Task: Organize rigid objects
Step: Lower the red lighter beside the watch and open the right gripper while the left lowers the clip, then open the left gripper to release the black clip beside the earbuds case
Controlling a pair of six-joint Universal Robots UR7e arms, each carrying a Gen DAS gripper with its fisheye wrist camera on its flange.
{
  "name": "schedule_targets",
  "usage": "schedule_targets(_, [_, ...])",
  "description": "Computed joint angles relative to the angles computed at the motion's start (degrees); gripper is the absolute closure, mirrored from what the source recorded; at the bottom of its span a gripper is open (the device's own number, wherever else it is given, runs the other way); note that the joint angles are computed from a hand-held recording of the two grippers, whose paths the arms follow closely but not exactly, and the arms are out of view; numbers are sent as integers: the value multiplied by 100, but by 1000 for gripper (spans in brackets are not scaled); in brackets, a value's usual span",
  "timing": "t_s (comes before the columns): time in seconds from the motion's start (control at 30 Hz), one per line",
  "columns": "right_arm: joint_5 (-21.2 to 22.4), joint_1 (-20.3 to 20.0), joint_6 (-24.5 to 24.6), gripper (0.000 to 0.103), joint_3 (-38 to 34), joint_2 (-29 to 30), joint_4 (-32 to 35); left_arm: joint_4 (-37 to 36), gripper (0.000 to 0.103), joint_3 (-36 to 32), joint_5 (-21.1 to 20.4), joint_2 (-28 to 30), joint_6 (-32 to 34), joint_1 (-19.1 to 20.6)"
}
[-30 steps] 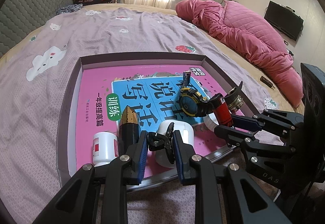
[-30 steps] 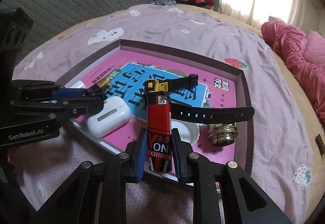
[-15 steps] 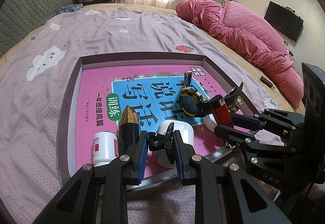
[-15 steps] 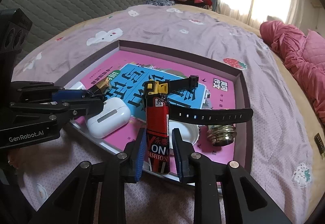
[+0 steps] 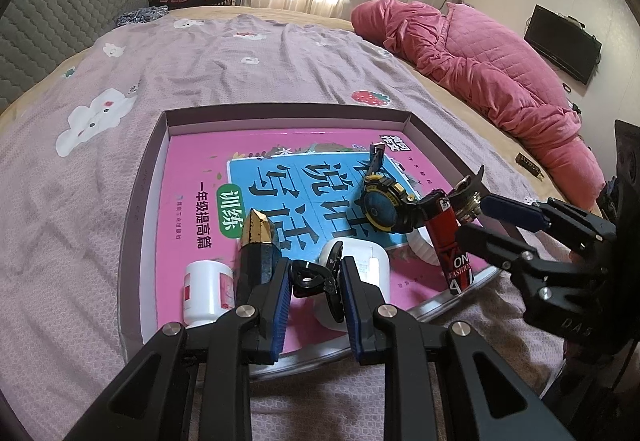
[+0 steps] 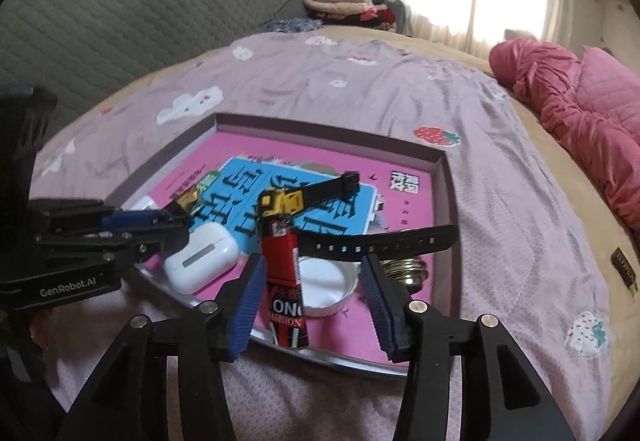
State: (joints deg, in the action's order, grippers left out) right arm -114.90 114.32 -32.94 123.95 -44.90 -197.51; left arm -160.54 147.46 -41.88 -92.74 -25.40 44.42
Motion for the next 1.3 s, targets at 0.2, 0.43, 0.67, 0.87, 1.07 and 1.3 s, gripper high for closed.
schedule_targets(0.2, [4,-34,167,51,11,-54,9,40,78,-8,-34,-50,-38,24])
schedule_targets(0.43, [-48,-30,170,51,2,-22,-44,-97,78,-14,-317,-33,71,74])
schedule_targets(0.67, [-44,-44,172,51,8,-24,-86,-116,78,-1,-271,42,128,-11])
schedule_targets(0.87, [-41,-45,170,51,9,-28,-85,-92,77,-2,-262,58,84,-43])
schedule_targets(1.07, [-53,-39,183,50,3,-22,-89,-95,74,-28,-276,56,131,7])
schedule_targets(1.3, [-49,-48,190,50,12,-38,-98,-64,65,-44,-255,43,123,49])
